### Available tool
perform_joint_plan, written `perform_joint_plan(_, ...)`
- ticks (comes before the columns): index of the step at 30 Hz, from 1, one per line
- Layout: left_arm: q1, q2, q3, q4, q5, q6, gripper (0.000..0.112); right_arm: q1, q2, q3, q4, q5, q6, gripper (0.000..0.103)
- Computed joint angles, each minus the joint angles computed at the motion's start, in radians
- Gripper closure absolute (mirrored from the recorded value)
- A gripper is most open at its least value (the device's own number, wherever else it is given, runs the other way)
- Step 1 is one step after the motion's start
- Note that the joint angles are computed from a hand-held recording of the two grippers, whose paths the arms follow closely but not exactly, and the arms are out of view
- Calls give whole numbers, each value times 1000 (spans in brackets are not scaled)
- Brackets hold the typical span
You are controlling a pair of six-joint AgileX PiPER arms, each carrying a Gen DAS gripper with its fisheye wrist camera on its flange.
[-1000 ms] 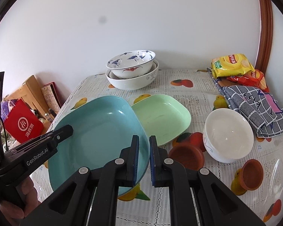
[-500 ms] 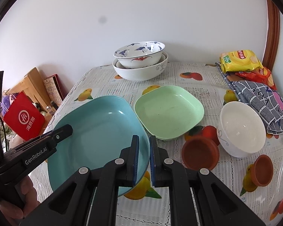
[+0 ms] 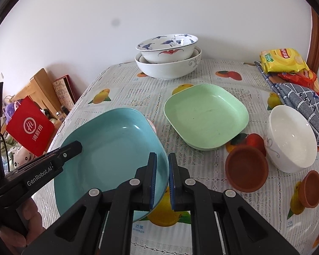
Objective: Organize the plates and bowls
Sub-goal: 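Lift the teal plate with both grippers and carry it over the pink plate, then lower the teal plate onto the pink plate and open both grippers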
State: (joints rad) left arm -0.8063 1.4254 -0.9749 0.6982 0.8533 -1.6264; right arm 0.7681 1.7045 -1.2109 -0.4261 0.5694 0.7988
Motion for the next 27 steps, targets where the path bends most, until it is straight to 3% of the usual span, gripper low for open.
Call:
perform_joint_plan(12,47,-16,50,-16,7,-2,99,8,115,-107,77,4,-101,92)
perform_joint_plan(27,143,42,59,-52,-89,67,99,-24,256,-258,108,44,-203,92)
